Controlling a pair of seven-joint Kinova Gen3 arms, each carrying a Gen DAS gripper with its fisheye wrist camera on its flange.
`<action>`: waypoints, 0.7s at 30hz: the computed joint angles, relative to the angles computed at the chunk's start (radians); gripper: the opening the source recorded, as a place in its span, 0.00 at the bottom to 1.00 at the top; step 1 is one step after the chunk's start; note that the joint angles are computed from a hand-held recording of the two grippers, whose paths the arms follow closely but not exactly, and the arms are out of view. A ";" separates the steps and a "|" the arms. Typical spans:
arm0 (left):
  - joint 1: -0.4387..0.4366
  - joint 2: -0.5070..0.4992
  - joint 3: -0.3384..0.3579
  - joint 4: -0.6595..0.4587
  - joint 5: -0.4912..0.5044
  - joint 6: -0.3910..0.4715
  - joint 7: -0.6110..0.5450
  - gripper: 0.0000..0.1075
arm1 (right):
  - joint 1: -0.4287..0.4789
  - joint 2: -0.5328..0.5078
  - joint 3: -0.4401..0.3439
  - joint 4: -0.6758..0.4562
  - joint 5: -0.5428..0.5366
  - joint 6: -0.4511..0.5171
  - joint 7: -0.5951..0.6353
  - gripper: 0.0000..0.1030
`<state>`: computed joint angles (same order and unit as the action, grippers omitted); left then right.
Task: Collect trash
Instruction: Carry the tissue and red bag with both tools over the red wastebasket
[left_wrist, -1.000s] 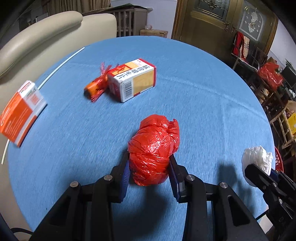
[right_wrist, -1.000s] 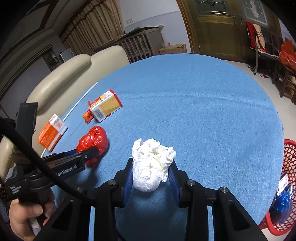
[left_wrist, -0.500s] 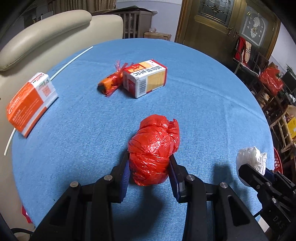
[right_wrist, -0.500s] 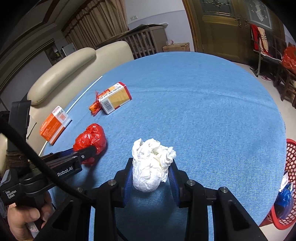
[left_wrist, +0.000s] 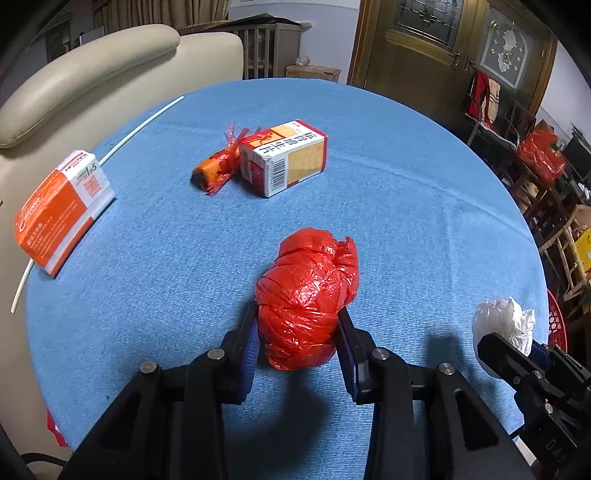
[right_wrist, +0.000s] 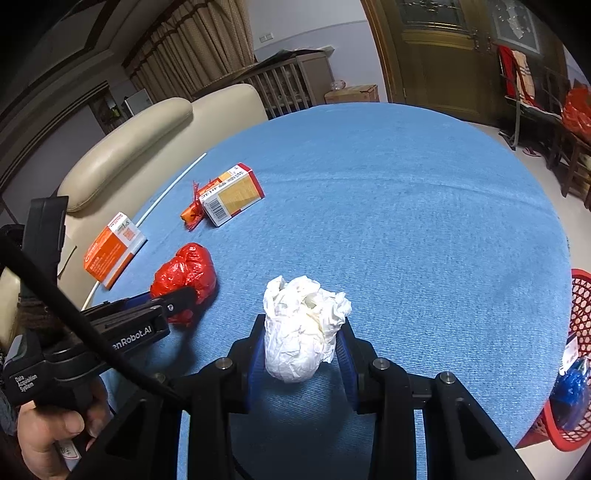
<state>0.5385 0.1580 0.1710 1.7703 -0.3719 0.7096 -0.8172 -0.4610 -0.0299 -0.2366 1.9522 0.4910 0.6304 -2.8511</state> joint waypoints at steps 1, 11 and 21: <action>0.002 0.002 0.001 -0.002 -0.002 0.000 0.000 0.37 | 0.001 -0.003 0.001 0.004 -0.001 -0.002 -0.002 0.37; 0.023 0.012 0.002 -0.017 -0.017 0.011 0.008 0.37 | 0.024 -0.028 -0.007 0.034 0.000 -0.007 -0.027 0.37; 0.038 0.023 0.003 -0.035 -0.025 0.021 0.004 0.37 | 0.055 -0.062 -0.021 0.063 -0.002 -0.007 -0.035 0.37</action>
<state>0.5764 0.1812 0.1741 1.7357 -0.3965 0.7308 -0.8132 -0.4065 -0.0922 -0.2574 2.0157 0.4887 0.6234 -2.8862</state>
